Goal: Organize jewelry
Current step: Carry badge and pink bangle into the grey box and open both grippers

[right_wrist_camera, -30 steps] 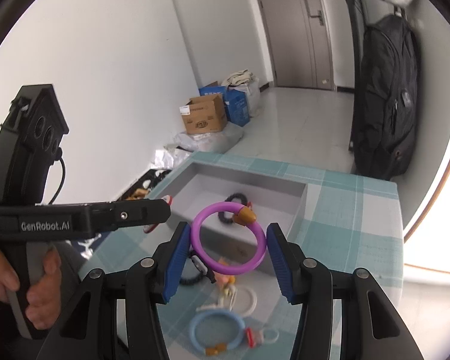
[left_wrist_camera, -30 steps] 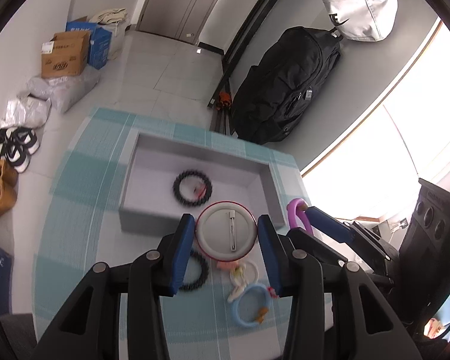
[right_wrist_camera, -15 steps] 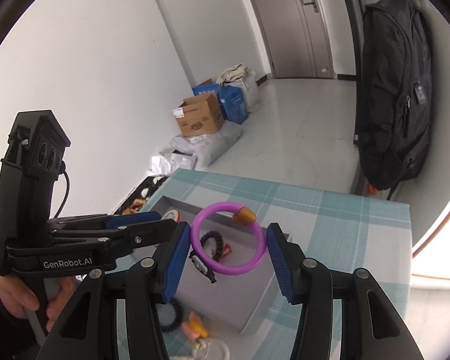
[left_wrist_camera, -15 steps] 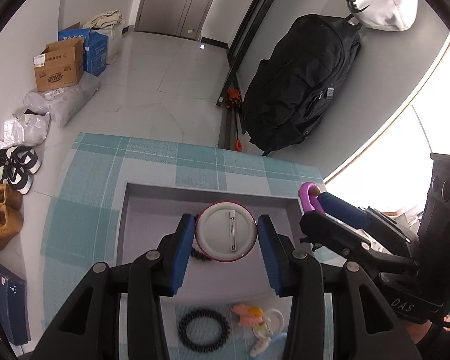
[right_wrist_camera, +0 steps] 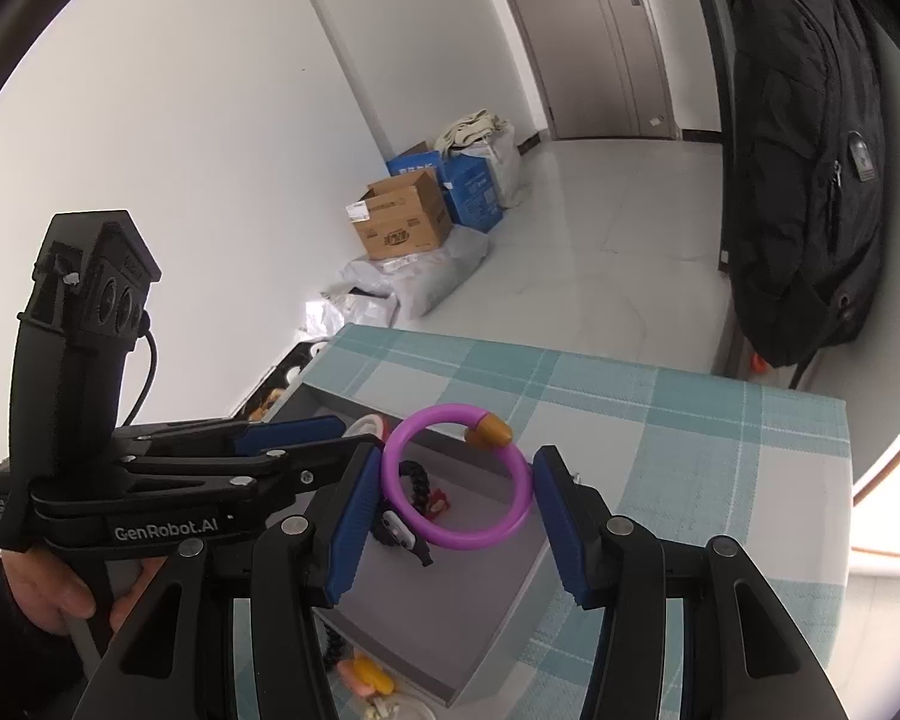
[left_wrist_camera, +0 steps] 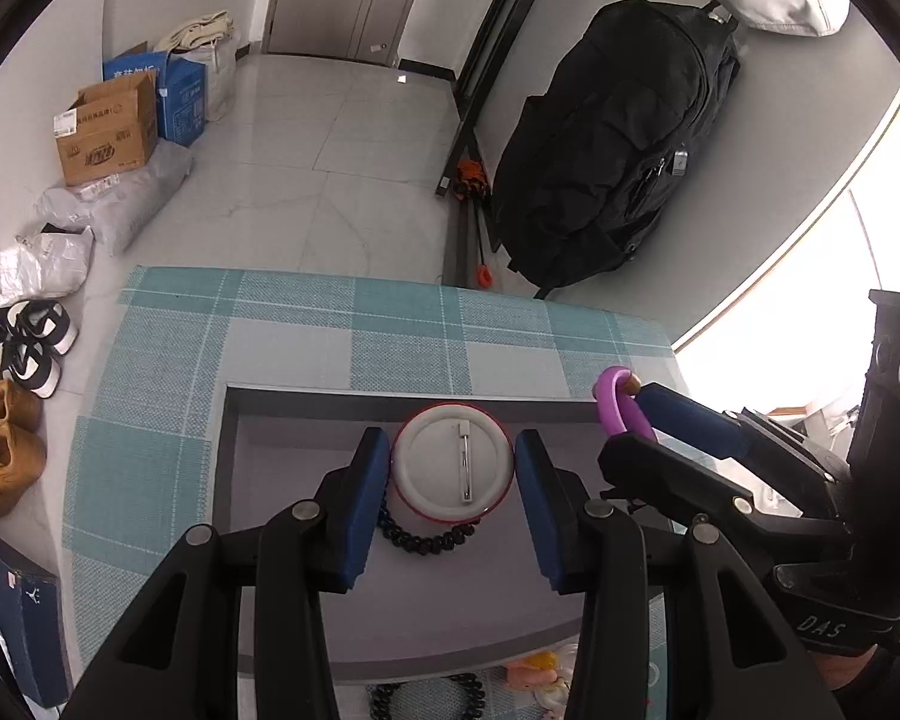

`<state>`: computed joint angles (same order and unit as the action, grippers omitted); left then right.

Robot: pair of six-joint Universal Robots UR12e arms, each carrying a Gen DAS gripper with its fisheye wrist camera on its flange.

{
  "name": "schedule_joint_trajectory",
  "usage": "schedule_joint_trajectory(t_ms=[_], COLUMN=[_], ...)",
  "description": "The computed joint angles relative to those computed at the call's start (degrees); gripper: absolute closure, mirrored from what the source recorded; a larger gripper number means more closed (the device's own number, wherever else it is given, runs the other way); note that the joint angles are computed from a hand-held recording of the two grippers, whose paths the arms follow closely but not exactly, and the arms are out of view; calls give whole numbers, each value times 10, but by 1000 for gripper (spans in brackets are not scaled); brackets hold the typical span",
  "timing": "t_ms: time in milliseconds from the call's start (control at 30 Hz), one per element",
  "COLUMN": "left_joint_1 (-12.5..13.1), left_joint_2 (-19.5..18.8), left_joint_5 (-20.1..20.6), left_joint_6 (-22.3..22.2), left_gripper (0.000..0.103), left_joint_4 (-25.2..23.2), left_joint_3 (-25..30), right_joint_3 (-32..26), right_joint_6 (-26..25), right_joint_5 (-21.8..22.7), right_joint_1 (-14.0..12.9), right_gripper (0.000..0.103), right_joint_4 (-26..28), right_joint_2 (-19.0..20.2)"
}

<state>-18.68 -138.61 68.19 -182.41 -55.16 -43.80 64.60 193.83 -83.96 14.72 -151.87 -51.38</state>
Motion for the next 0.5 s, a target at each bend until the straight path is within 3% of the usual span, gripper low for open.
schedule_joint_trajectory(t_ms=[200,300,433,500], left_joint_1=[4,9,10,10], left_joint_2=[-5,-12,-6,-1], left_joint_5=[-19,-55,-60,-56], left_joint_6=[-14,-8,-8,-21], left_gripper=[65,63,36,34], left_joint_4=[-12,-43,-23,-1], left_joint_3=[7,23,12,1], right_joint_3=[0,9,23,26], right_joint_6=[-4,4,5,4], right_joint_5=[-13,-14,-19,-32], right_joint_1=[2,2,2,4], right_gripper=[50,40,29,26], right_joint_4=[6,-20,-53,-60], right_joint_2=[0,-4,-9,-11])
